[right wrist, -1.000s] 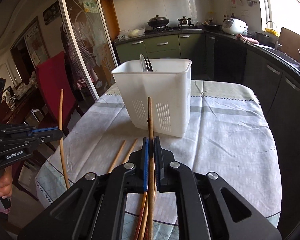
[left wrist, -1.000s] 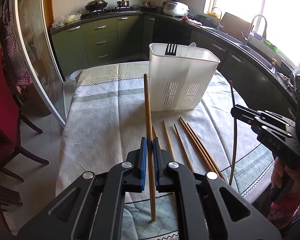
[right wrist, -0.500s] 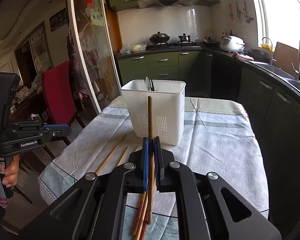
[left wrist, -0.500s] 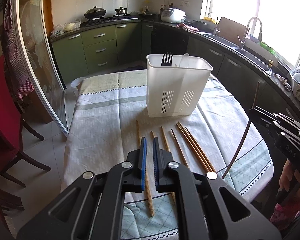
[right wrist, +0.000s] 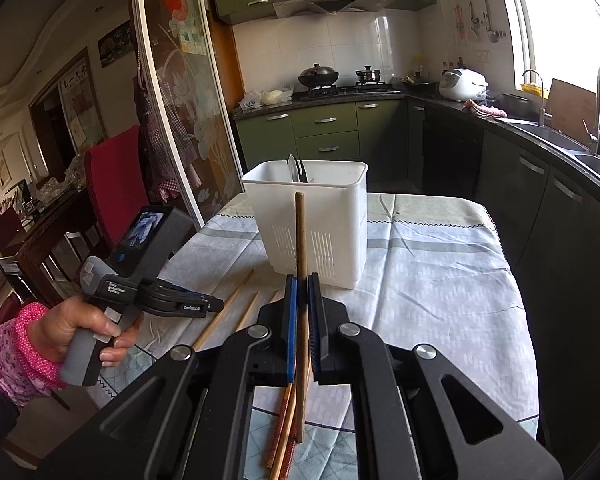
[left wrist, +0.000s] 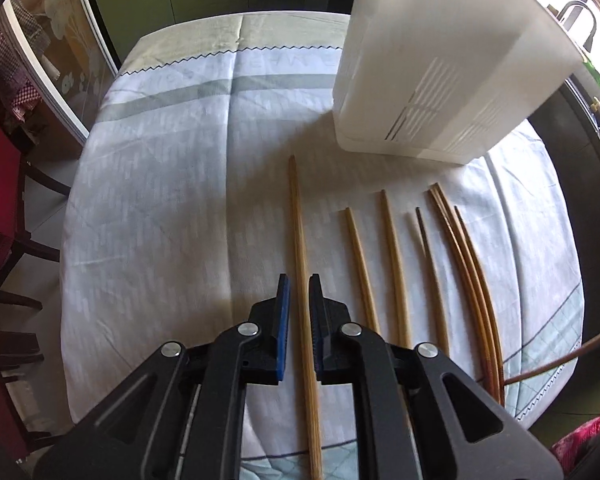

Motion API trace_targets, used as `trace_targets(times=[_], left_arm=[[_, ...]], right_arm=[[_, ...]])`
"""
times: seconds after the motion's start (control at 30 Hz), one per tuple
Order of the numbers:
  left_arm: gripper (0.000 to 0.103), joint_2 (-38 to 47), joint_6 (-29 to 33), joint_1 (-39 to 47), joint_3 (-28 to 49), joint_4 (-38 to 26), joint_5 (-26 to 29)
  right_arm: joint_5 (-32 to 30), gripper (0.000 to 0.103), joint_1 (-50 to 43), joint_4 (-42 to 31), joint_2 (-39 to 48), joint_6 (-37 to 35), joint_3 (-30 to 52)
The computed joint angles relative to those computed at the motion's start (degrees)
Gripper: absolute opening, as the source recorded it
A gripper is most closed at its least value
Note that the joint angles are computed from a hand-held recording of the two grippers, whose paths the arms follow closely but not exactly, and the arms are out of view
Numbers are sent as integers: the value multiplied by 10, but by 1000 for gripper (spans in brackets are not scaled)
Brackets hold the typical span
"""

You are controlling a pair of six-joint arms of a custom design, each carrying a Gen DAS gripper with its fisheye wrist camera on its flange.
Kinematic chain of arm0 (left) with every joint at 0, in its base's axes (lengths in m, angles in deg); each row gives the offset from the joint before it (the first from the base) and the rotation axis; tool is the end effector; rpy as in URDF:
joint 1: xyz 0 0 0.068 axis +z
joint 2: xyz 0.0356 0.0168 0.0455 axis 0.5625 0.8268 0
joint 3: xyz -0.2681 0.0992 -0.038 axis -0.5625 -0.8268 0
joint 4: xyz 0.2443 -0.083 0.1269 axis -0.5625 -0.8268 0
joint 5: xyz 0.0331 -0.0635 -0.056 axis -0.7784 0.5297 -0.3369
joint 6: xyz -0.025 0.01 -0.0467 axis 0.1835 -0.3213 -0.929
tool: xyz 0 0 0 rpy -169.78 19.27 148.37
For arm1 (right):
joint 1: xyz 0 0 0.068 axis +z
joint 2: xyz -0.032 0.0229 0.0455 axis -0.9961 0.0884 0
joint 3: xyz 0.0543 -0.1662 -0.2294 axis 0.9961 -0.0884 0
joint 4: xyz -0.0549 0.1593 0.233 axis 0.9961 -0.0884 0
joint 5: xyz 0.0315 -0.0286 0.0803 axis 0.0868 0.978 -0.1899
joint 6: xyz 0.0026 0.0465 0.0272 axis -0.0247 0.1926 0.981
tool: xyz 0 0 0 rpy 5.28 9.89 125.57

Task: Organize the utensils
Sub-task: 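Lift the chopstick upright with the left gripper while the right gripper lifts its chopstick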

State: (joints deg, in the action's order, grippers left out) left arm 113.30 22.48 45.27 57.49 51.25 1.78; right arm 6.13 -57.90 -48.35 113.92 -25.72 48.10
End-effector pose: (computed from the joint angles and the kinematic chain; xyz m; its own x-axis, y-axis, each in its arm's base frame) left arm 0.3625 0.0638 0.1439 -0.9377 0.1588 -0.3090 0.1939 0.9773 -0.0859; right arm 0.2153 0.1073 0.2456 -0.5964 -0.0288 -0.8021 -0.2674 0.9494 0.1647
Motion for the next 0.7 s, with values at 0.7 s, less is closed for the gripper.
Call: trace_targets(times=[0.7], left_arm=[[6, -140, 10, 36, -64, 29, 72]], right_arm=[[-9, 6, -6, 3, -14, 4, -8]])
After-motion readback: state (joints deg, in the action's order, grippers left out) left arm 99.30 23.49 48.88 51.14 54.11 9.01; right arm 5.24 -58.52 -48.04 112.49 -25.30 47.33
